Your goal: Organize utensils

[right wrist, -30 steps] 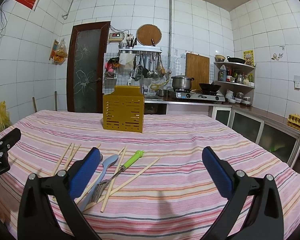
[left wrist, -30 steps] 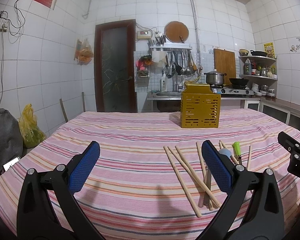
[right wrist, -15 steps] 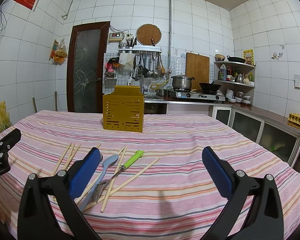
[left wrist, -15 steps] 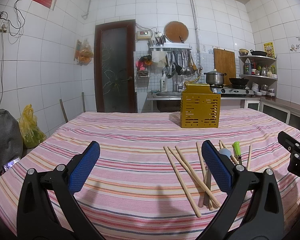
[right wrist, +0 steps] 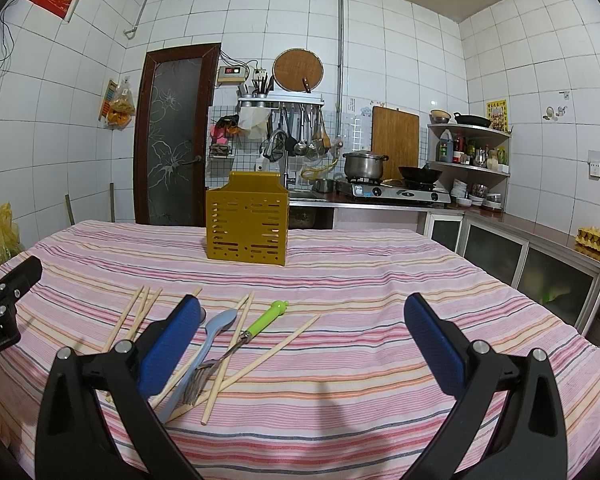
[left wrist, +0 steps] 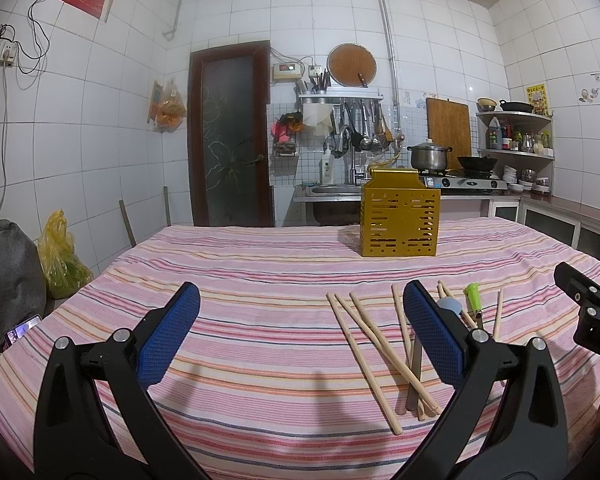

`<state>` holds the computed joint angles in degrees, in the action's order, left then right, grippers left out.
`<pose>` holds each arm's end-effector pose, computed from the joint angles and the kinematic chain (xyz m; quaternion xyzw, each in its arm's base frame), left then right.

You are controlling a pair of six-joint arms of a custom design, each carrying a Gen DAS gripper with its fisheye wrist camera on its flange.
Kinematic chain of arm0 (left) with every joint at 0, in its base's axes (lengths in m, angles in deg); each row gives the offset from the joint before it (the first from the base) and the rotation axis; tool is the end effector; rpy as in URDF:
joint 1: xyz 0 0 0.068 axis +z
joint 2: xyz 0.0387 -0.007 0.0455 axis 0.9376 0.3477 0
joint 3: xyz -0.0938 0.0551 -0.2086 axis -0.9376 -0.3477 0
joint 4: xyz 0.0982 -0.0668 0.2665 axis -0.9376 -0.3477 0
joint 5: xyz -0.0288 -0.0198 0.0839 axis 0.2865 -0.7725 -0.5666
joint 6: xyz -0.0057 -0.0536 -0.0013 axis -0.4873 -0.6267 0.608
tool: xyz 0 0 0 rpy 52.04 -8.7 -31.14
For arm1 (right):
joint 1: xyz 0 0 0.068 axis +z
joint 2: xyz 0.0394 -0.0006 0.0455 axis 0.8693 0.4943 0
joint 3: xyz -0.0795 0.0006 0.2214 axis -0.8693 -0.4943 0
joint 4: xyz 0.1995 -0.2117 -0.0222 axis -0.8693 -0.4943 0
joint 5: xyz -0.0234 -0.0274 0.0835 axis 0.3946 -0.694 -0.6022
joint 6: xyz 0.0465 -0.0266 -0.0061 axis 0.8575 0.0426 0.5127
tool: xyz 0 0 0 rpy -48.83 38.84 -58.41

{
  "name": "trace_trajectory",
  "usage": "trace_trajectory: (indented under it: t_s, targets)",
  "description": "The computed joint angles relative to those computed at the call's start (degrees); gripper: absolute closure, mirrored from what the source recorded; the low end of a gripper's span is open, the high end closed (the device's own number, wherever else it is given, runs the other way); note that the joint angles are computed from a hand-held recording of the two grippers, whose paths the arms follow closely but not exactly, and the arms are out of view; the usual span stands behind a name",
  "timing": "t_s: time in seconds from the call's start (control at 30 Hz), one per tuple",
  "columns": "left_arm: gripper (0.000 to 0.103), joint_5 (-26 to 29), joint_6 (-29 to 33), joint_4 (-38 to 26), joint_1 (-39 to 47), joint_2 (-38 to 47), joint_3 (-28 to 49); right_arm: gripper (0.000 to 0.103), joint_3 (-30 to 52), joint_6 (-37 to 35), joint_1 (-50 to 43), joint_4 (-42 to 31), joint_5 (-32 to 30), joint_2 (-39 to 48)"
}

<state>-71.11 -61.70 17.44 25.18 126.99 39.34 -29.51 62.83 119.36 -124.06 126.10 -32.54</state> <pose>0.2090 -0.1812 0.1938 0.1156 0.7734 -0.0705 0.6193 0.1232 0.1379 0.1949 0.1591 0.7658 -0.1506 0.6047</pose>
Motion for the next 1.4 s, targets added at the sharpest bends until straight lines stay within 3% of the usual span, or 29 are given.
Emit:
trace_trajectory:
  t_s: [0.5,0.7,0.73,0.87,1.0,1.1,1.27,1.4]
  targets:
    - [0.005,0.3,0.6,0.5,0.5,-0.8,-0.5,0.004,1.4,5.5,1.1,-4.7,1.1,2.3]
    - [0.005,3.1,-0.6,-2.8,1.8,1.3,2.0,0.004,5.3,18.8,1.9,-16.2,2.2,8.3]
    - [0.005,3.9,-1.1,-3.8,2.5,2.1,2.9,0.004,5.4,18.2,1.7,-16.1,1.8,8.4]
    - [0.005,7.3,-3.4,-10.4,4.6,8.1,9.9,0.004,2.3,-5.4,-6.0,0.6,-5.4,0.1]
    - [0.005,8.9,-2.3,-13.5,6.8,18.0,20.7,0.004,3.0,-18.8,-18.9,11.0,-15.4,-0.8]
    - [0.005,10.0,-2.4,-19.2,8.0,28.0,31.1,0.004,5.7,-21.5,-29.4,14.7,-25.1,3.3]
    - [0.005,13.1,-3.0,-28.1,9.8,42.9,45.8,0.004,11.7,-23.3,-37.7,16.8,-32.1,17.4]
    - [0.006,13.7,-2.7,-33.4,10.8,50.5,53.9,0.005,13.4,-22.3,-41.3,16.8,-37.1,22.7]
